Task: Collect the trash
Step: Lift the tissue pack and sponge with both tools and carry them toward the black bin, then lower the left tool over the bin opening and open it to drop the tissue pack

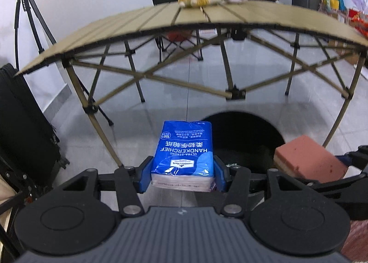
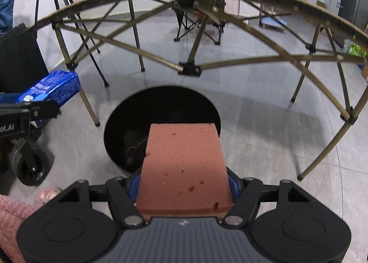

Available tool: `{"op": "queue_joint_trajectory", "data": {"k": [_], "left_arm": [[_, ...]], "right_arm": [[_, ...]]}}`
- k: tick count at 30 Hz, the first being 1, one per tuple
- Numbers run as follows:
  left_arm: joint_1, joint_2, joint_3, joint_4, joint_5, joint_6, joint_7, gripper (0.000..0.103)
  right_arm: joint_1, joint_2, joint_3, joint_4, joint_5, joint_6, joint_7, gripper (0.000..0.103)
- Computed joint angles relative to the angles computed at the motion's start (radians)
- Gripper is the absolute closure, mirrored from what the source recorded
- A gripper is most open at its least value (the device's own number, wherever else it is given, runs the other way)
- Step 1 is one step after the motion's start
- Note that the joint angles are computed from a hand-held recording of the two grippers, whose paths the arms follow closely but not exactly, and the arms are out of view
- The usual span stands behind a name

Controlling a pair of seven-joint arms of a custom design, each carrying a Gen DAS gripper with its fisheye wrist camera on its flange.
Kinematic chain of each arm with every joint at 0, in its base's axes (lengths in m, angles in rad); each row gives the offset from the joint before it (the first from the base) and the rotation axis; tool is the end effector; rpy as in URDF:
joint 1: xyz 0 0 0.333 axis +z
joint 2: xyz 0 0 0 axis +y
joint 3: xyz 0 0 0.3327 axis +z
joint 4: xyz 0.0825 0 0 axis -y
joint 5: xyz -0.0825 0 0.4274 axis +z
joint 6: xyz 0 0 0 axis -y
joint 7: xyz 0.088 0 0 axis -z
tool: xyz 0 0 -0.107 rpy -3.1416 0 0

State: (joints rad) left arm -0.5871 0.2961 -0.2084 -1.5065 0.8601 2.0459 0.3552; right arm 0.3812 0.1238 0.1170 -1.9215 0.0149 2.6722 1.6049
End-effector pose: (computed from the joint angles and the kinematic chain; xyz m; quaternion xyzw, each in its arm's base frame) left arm 0.5508 -0.4749 0.5467 -0.6930 0.6111 -0.1925 0.3306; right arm 0.5943 0.3194 0.4966 -0.8050 0.5066 -0.1428 0.2739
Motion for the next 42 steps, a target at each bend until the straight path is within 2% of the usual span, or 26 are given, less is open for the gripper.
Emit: {"op": "queue_joint_trajectory", "data": {"k": [7,16,29,42], "left_arm": [[0.023,-0.017,-0.007,-0.05,-0.062,-0.003,0.008,0.05],[0.037,-0.001,-0.007,-0.034,-0.113,-0.017,0.013,0.05],[0.012,0.082,0.015,0.094,-0.157,-0.08,0.045,0.05],[-0.024,0.177,0.045,0.249,-0.189,-0.099,0.091,0.05]], "right_arm": [[0.001,0.019,-0.008,0.014,-0.025,-0.076,0.032,0.035],[0.003,0.043,-0.018,0.034,-0.076,-0.131,0.092,0.035],[-0.005,0.065,-0.03,0.051,-0.113,-0.16,0.145,0.035],[-0.011,0.082,-0.045,0.06,-0.158,-0.166,0.206,0.035]]}}
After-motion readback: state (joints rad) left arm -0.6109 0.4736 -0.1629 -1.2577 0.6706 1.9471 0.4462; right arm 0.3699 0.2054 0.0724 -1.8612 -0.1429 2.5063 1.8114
